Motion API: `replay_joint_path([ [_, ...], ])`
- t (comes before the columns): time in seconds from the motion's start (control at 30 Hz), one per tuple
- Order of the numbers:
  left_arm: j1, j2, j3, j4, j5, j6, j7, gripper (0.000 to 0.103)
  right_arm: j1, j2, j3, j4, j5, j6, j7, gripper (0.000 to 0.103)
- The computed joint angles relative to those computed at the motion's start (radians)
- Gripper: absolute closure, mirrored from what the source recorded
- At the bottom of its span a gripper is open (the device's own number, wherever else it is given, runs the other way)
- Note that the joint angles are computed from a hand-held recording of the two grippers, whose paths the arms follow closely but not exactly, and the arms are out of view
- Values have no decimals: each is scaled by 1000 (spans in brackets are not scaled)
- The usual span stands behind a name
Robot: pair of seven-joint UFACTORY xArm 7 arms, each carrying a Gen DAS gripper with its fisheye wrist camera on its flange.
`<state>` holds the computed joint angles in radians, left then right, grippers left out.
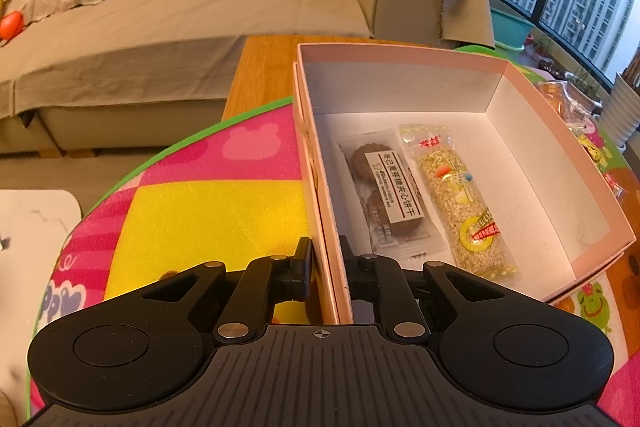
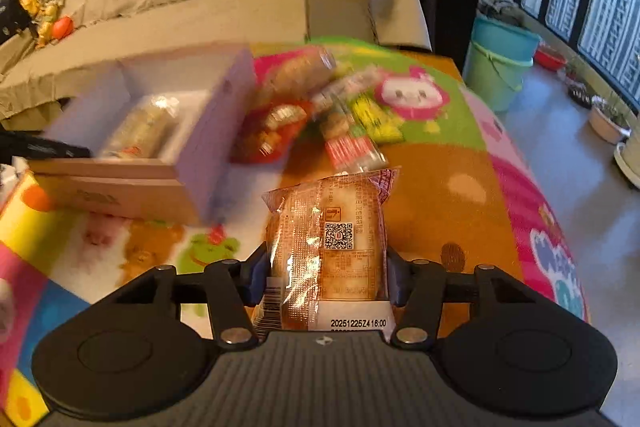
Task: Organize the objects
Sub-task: 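Carry the bread roll into the pink box and open the right gripper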
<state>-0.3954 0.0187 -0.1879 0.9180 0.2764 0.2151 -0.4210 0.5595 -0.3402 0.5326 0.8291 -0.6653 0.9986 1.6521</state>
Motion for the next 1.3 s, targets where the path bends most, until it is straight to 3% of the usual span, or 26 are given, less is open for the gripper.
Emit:
replay_joint_path([
  [0.2,-1,1,0,1,7,1,-6,89,-23,39,71,173,-150,110,-30,49],
  [0.33,-1,0,0,-3,0,-7,1,89,-13,147,67,310,-302,156,-96,49],
  [0.43,2,-2,-2,-11,-51,-20,48,89,2,236,27,391,-378,124,-130,49],
  [0.63,3,-5,-3,-14,-93,-20,95,89,21,337,-103,459,-343,-37,-110,48],
  [0.73,3,-4,-3,-11,-84,-16,85,89,43,376,-152,484,-304,-66,-137,33],
  [0.97,-1,-1,-1,0,-41,4,49,89,95,310,-205,435,-317,-49,-129,30],
  [1.3,0,-4,-2,-4,-28,3,29,89,-57,-37,-229,180,-201,-140,-81,30],
])
